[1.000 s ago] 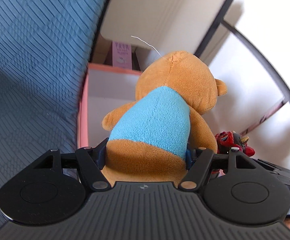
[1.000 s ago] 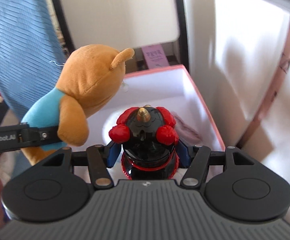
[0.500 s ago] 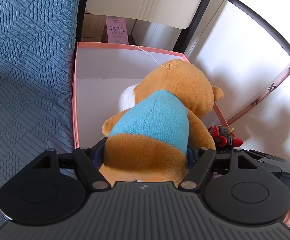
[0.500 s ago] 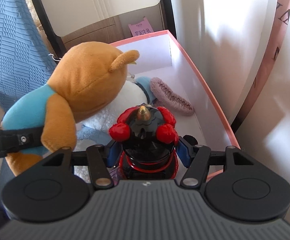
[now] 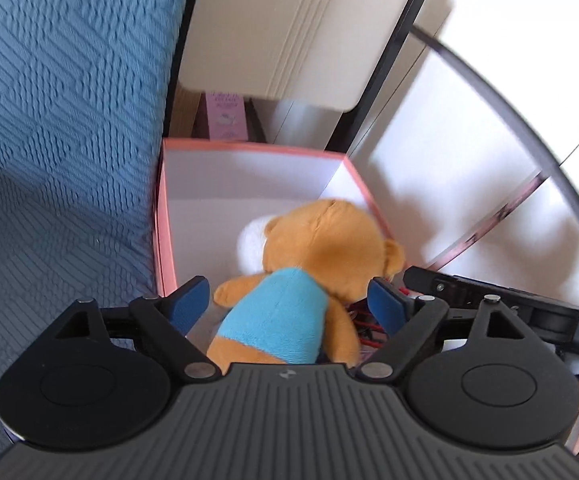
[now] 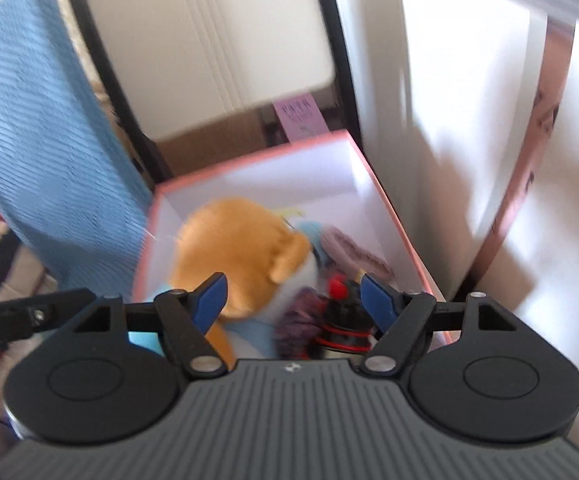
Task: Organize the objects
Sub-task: 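Lower bear and red toy into the box and open both grippers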
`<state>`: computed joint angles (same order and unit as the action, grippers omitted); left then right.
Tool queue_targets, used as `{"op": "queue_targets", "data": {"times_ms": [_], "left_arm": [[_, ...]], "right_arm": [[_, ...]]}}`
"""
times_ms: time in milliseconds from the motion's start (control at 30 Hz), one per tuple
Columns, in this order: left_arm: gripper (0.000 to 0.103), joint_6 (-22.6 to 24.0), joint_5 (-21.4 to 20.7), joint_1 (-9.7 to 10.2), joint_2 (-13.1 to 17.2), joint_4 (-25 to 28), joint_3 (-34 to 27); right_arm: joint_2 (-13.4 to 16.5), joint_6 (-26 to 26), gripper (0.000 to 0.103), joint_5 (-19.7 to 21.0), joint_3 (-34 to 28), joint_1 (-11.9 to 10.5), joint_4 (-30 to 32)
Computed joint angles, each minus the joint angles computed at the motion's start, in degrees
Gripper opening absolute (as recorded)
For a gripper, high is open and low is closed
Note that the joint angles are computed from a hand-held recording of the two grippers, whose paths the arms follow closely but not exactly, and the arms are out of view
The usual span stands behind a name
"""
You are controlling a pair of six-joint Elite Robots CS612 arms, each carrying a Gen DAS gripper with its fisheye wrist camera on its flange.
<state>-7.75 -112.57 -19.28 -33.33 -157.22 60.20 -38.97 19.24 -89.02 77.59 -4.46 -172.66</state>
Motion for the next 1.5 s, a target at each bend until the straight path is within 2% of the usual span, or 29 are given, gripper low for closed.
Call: {"op": "queue_targets", "data": {"times_ms": [267,400,533,833,867,900,967,1000,1033,1133,1500], "left_arm": [[0.092,-0.25,-1.99,1.28,-4.09,-5.59,4.94],[0.092,0.02,-3.29,1.6,-5.45,-6.57,7.22],[0.092,0.95,-3.7,1.73,-6.92,-8.3,10.28],[0.092,2.16,-1.1,1.52,-9.5,-12.66,16.11],[0.092,2.2,-1.25,1.56,-9.66,-12.9,16.52],[0.092,2.19,-1.27,1.58,-9.85,-13.24,17.03],[0.092,1.87,-1.09,1.61,-9.99,-14.12,17.62],[0.092,1.56,-0.87,1.59,-10.07,-14.59,17.93],[0.092,1.16,-0.57,1.58,-10.12,-14.97,18.19],[0.092,0.84,-0.42,1.53,-10.14,-14.91,18.6],[0.092,0.56,-0.87,1.35,-10.37,-16.14,19.64]], "right_arm": [[-3.72,-1.56,0.075,3.24,3.46,0.79,-3.77],[-5.2,-2.13,0.075,4.49,5.43,1.26,-4.03],[-6.66,-1.84,0.075,4.21,7.52,1.84,-5.06],[-7.74,-1.92,0.076,2.6,11.54,2.72,-7.93],[-7.84,-1.37,0.077,2.42,12.03,2.73,-8.16],[-7.89,-0.89,0.086,2.19,12.45,2.76,-8.34],[-7.87,-0.45,0.09,0.96,13.29,2.89,-9.38],[-7.93,-0.59,0.101,0.07,13.51,3.02,-8.92],[-7.99,-0.5,0.103,-0.45,13.65,3.07,-8.38],[-8.02,0.12,0.103,-1.28,14.43,3.13,-9.35],[-7.94,2.26,0.103,-0.12,15.48,2.89,-9.03]]}}
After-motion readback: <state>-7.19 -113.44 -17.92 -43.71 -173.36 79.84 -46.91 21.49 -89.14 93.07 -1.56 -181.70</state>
